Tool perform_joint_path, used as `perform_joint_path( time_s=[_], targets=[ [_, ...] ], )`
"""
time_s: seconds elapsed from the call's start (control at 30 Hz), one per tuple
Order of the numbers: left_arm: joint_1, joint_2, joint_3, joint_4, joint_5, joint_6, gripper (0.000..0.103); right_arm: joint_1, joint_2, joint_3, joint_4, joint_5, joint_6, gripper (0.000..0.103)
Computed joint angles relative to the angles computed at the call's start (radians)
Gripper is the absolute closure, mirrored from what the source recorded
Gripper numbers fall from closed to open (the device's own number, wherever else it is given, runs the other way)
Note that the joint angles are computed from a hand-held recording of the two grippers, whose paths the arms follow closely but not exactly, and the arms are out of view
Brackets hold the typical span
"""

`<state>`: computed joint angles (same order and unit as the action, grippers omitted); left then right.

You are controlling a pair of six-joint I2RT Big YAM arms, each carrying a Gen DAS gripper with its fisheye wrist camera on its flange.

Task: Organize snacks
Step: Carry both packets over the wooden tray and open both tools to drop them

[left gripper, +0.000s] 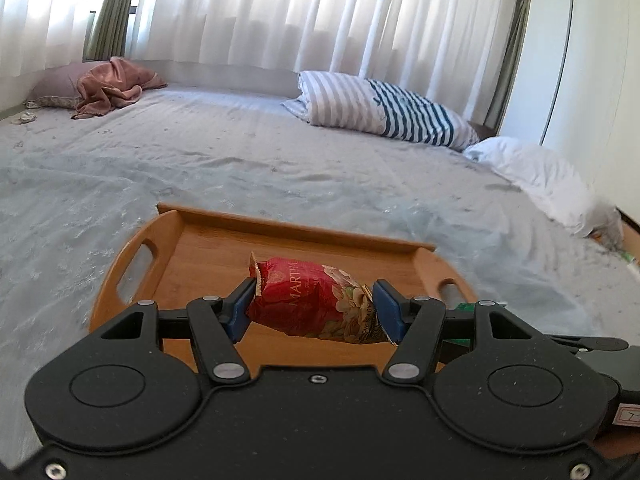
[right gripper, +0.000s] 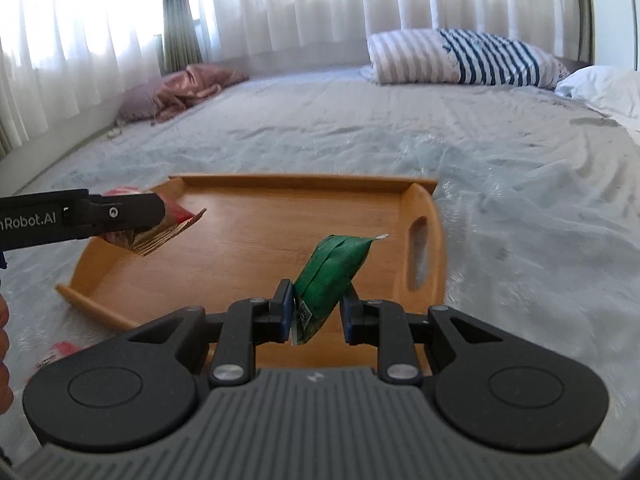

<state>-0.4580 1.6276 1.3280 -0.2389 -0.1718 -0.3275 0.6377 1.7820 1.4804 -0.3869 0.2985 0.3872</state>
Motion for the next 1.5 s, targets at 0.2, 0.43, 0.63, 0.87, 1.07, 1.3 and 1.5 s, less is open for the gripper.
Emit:
perform_joint_path(
  time_s=[0.2, 0.43, 0.63, 0.87, 1.07, 1.3, 1.5],
  targets=[
    [0.021, 0.110, 0.114, -0.081, -0.002, -0.013, 0.043, -0.013, 0.069, 0.082, -0.042, -0.014, -0.003, 0.075],
    [0.030, 0.160, 0.146, -0.100, -0.014, 0.002, 0.043, -0.020, 0.094, 0.099, -0.050, -0.029, 0.008, 0.075],
    [0.027, 0.171, 0.153, -0.112, -0.023, 0.017, 0.043, -0.023, 0.100, 0.105, -0.048, -0.036, 0.011, 0.075],
    [0.028, 0.185, 0.168, -0.135, -0.030, 0.015, 0.042, -0.027, 0.107, 0.113, -0.050, -0.051, 0.010, 0.075],
    [0.025, 0.193, 0.176, -0.140, -0.035, 0.016, 0.042, -0.025, 0.113, 0.115, -0.046, -0.057, 0.013, 0.075],
    [0.029, 0.198, 0.187, -0.162, -0.028, 0.031, 0.037, -0.028, 0.106, 0.106, -0.038, -0.074, 0.020, 0.058],
    [0.035, 0.171, 0.158, -0.155, -0.011, 0.039, 0.004, -0.027, 0.083, 0.079, -0.025, -0.086, 0.021, 0.035]
  ],
)
